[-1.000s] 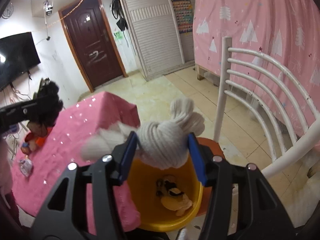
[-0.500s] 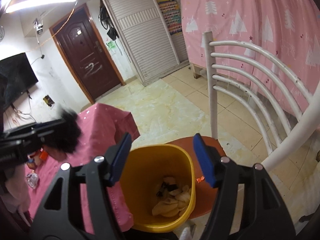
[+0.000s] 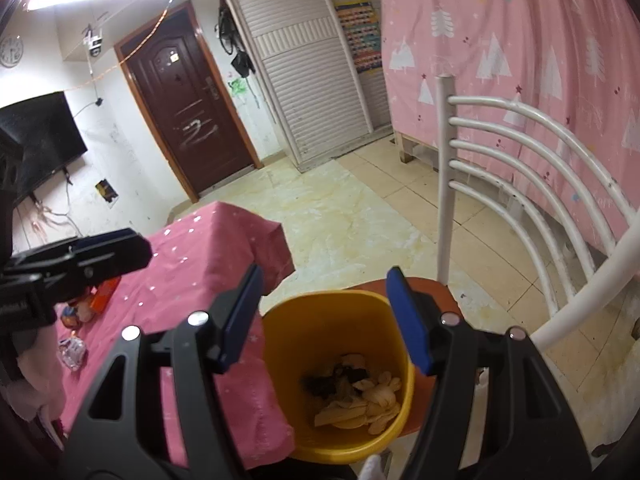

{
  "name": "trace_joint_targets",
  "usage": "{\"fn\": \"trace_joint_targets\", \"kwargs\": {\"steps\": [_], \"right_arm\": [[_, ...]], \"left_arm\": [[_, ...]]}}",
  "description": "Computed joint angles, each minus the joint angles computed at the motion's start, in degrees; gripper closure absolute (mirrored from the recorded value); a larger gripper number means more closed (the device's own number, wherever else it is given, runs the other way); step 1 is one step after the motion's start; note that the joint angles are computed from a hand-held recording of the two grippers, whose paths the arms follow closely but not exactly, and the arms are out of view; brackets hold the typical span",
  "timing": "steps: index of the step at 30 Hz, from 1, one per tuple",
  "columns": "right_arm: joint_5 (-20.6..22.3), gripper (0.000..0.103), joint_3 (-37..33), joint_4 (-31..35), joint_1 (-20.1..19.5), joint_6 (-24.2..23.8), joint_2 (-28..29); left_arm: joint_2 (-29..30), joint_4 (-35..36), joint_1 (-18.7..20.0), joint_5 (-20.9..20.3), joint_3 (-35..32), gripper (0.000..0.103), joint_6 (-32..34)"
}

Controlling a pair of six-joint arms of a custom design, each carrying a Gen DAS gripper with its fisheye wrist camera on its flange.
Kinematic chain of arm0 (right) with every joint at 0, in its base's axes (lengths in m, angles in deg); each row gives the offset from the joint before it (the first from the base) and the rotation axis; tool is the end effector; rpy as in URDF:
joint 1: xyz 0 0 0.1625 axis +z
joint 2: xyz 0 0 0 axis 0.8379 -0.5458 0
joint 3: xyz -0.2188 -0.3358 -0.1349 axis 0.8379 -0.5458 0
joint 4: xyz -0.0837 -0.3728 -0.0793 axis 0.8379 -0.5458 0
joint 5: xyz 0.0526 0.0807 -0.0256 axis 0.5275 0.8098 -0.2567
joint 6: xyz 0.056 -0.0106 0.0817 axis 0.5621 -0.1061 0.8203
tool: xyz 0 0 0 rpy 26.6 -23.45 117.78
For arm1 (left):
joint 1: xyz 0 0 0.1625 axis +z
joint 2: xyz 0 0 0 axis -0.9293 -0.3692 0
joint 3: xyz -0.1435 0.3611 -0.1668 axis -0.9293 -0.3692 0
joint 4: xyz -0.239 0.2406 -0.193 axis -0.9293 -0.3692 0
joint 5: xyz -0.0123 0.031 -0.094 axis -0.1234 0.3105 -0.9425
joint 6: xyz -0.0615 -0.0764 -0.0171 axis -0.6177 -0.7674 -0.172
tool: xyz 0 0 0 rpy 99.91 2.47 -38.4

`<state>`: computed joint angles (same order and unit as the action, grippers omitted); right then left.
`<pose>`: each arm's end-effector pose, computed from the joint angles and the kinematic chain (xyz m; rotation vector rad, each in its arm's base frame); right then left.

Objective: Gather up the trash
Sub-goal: 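Return both grippers to the remaining items on the tablecloth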

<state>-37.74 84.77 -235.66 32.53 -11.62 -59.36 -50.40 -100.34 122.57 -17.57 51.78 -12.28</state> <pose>0.1161 -0.7514 0.2140 0.6393 -2.5738 1.0240 -0.3097 -0.7709 0.1371 0.5735 2.3970 -0.8646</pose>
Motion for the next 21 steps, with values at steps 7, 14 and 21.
{"fn": "trace_joint_targets", "kwargs": {"steps": [7, 14, 21], "right_arm": [[-0.4, 0.038, 0.9, 0.1, 2.3, -1.0, 0.8], [-0.4, 0.037, 1.2, 0.6, 5.1, -2.6, 2.4], [-0.4, 0.037, 0.4, 2.3, 8.0, -4.4, 4.6]], "left_arm": [[-4.8, -5.7, -0.2, 0.9, 6.9, 0.046, 0.3], [-10.4, -12.5, -0.5, 3.9, 14.9, 0.046, 1.0], [-15.8, -17.1, -0.4, 7.1, 21.5, 0.046, 0.8]]}}
